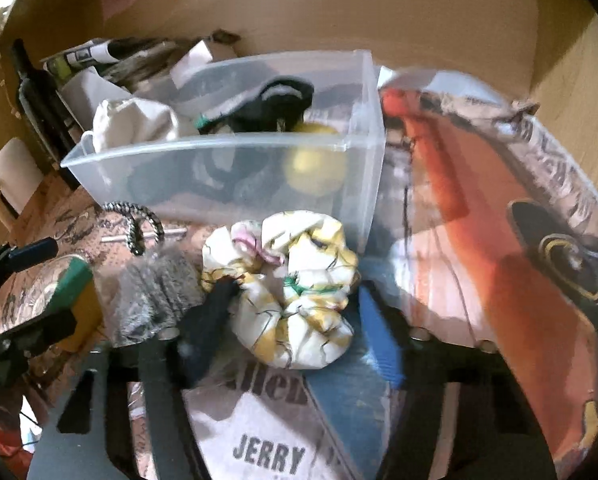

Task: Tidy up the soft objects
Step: 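Grasp green sponge with left tool while right tool grasps floral scrunchie, then drop sponge into box with left tool while right tool drops scrunchie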

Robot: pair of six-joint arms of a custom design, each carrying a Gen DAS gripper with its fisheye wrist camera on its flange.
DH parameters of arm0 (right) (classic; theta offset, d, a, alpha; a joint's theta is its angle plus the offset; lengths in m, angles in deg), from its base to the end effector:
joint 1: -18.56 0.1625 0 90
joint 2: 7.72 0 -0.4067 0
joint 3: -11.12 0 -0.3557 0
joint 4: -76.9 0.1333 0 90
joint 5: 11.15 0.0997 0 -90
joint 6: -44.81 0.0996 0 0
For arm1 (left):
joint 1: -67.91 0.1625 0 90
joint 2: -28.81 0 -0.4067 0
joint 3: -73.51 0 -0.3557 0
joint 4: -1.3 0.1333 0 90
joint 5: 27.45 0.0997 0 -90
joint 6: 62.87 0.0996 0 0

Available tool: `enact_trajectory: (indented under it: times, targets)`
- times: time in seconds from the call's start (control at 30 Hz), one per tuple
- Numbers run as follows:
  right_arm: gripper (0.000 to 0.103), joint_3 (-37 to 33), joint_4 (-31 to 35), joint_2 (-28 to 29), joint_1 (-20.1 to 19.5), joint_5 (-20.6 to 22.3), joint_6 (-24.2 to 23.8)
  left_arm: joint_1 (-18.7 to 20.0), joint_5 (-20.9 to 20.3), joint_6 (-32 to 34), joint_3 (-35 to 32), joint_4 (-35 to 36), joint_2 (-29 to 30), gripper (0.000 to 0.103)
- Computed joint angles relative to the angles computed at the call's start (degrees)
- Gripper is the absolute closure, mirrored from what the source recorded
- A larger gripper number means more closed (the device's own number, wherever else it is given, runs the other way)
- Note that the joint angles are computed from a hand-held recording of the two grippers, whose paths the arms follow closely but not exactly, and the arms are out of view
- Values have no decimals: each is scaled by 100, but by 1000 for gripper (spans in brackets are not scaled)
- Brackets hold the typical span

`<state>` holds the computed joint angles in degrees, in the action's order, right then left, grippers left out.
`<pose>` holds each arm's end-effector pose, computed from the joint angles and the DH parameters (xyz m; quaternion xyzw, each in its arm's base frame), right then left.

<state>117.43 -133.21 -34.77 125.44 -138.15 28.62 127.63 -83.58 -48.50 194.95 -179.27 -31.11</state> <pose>0.2316 -0.5107 0.0030 0.1468 -0.8835 0.3327 0.2954 -0.0895 -0.5277 0.1779 0.2842 0.8844 -0.2766 0.2461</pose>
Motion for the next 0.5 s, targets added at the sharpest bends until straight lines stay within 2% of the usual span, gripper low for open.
enact_trajectory:
  times: [0.03, 0.13, 0.17, 0.23, 0.3, 0.5]
  targets:
    - [57, 12, -11, -7, -2, 31, 5, 12, -26, 13, -19, 81, -2, 23]
    - [73, 42, -56, -18, -11, 50, 40, 61, -151, -20, -53, 264, -19, 37]
    - [76, 69, -88, -28, -15, 80, 49, 80, -194, -22, -61, 310, -29, 40]
    - [82, 95, -189, -25, -10, 88, 23, 123, -285, -38, -101, 447, -55, 56]
    - [85, 102, -314, -10, 22, 68, -29, 156, -372, -86, -136, 566, -79, 65]
    - [87, 197, -768, -13, 214, 10, -248, 126, -363, -100, -37, 393, -238, 68]
